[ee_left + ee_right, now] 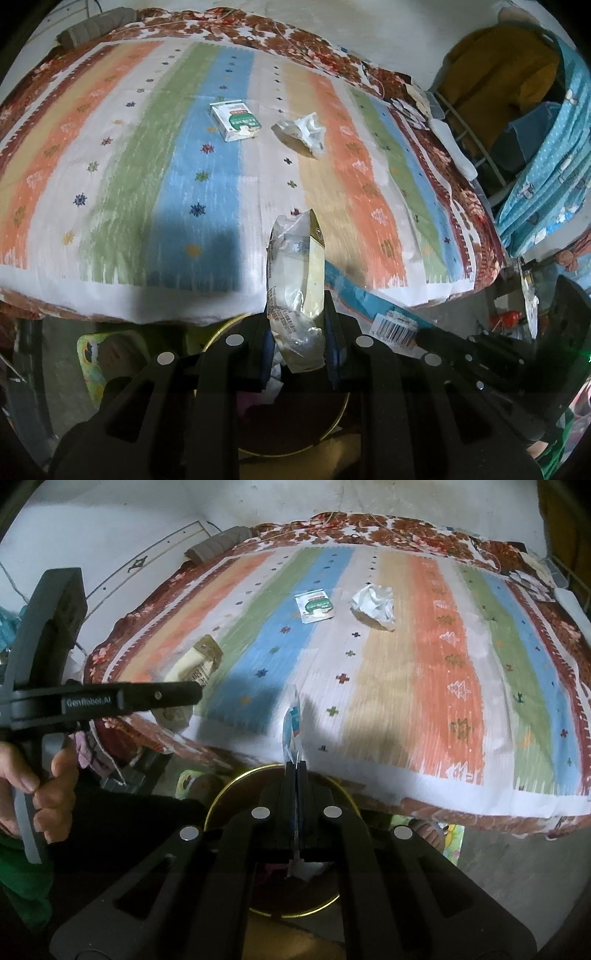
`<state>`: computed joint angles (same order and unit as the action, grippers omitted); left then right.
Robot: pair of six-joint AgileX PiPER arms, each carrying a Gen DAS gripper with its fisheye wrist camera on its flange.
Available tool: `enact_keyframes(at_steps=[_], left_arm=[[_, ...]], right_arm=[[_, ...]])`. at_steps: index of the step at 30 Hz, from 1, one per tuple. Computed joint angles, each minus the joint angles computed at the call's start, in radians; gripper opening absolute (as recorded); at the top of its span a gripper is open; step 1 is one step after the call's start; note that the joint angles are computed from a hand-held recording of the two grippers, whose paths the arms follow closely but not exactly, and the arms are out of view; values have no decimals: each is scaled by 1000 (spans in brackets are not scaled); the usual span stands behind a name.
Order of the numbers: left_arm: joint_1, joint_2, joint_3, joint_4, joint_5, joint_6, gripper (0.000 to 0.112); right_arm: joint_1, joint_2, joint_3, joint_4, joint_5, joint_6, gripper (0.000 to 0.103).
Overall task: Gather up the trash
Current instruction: 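Lift wrapper and clear packet and carry both over the bin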
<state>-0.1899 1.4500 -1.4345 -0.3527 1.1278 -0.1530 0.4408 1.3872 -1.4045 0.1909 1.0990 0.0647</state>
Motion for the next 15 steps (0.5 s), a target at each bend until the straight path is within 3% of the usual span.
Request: enact_keyframes(at_steps=[15], left_arm=[[-171,-161,181,114,-39,-117,22]], right_arm=[[98,-156,199,-22,8,62,0]])
